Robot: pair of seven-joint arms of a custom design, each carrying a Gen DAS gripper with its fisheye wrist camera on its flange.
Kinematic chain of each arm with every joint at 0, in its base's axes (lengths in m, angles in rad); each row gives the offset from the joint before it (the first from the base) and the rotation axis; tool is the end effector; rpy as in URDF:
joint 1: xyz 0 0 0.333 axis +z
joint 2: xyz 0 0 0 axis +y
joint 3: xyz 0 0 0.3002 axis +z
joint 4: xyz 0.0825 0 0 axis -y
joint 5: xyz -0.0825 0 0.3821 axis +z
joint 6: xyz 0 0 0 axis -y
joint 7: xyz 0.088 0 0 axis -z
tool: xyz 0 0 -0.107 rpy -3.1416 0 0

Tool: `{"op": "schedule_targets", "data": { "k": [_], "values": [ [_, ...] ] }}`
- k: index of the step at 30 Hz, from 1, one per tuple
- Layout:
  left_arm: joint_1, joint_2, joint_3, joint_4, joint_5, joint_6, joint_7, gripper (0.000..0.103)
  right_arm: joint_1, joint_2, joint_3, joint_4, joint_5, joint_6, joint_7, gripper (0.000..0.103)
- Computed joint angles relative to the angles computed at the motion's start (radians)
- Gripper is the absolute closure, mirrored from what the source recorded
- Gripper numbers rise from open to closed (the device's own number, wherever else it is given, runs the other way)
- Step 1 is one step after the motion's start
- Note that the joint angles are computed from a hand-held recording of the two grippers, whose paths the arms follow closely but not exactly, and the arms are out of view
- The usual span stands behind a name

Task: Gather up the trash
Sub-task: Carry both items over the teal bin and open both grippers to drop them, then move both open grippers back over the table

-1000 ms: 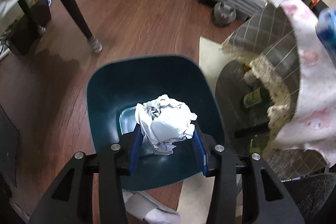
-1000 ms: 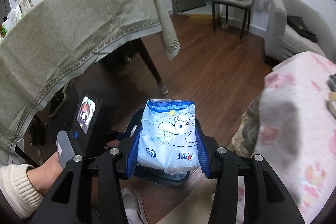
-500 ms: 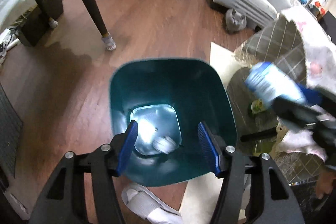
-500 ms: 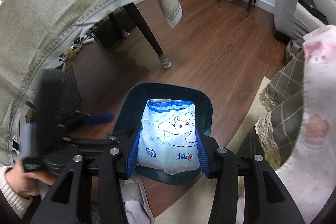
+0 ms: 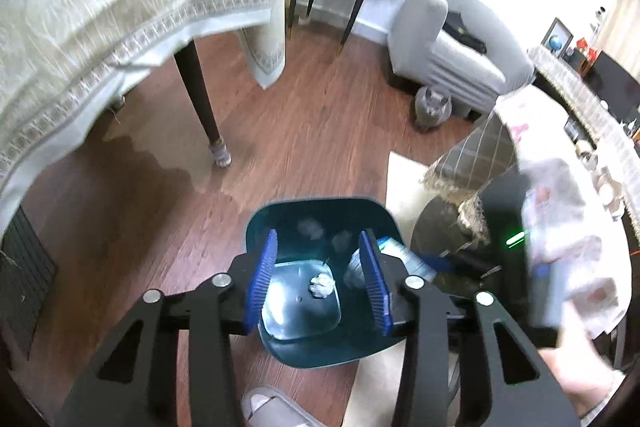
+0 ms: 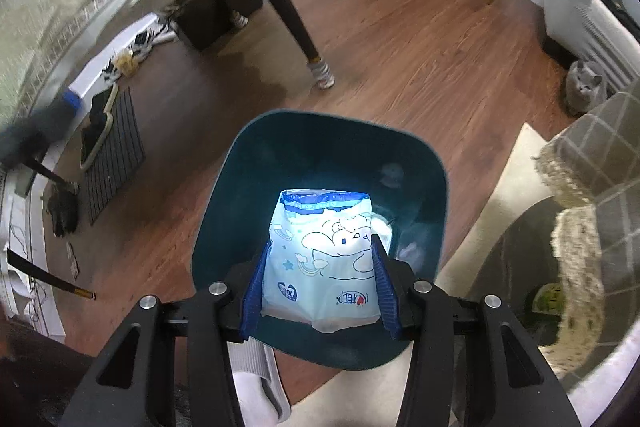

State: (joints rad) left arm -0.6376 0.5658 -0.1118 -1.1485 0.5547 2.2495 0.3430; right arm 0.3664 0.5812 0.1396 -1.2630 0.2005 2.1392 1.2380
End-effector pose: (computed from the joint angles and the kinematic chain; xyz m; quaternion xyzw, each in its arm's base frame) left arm 0.5761 -0.4822 0.5271 -0.7506 0.5655 -0.2971 0.1691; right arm 0.6543 0.3436 0.4426 -0.8936 0.4040 0.0021 0.1954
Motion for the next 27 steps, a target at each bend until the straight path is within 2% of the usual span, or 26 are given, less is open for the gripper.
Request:
{"op": "schedule_targets", "data": {
  "k": [6, 9, 10, 16, 20, 23, 27],
  "values": [
    [-0.015, -0.043, 0.014, -0.013, 0.059, 0.011, -0.053, 0.061, 0.024, 0.057, -0.006, 0.049, -0.032, -0.04, 0.009, 0.051],
    [-0.02, -0.05, 0.014, -0.005, 0.087, 0.015, -0.064, 0.061, 0.036, 0.057, -0.015, 0.038, -0.056, -0.037, 0.023, 0.039],
    [-0.024, -0.053, 0.015, -0.001, 0.097, 0.013, -0.068, 0.061, 0.036, 0.056, -0.016, 0.036, -0.061, -0.039, 0.027, 0.037],
    [-0.042, -0.053, 0.019, 0.038, 0.145, -0.015, -0.079, 0.061, 0.026, 0.048, -0.015, 0.034, -0.063, -0.053, 0.027, 0.035],
    [-0.05, -0.059, 0.024, 0.056, 0.177, -0.012, -0.097, 0.06, 0.006, 0.001, 0.001, -0.007, -0.029, -0.044, -0.001, 0.035],
    [-0.064, -0.044, 0.03, 0.1, 0.202, -0.043, -0.091, 0.054, -0.022, -0.054, 0.019, -0.054, 0.026, -0.036, -0.047, 0.035],
    [-0.081, -0.022, 0.04, 0.163, 0.226, -0.062, -0.085, 0.054, -0.053, -0.127, 0.024, -0.106, 0.093, -0.026, -0.098, 0.035]
  ]
}}
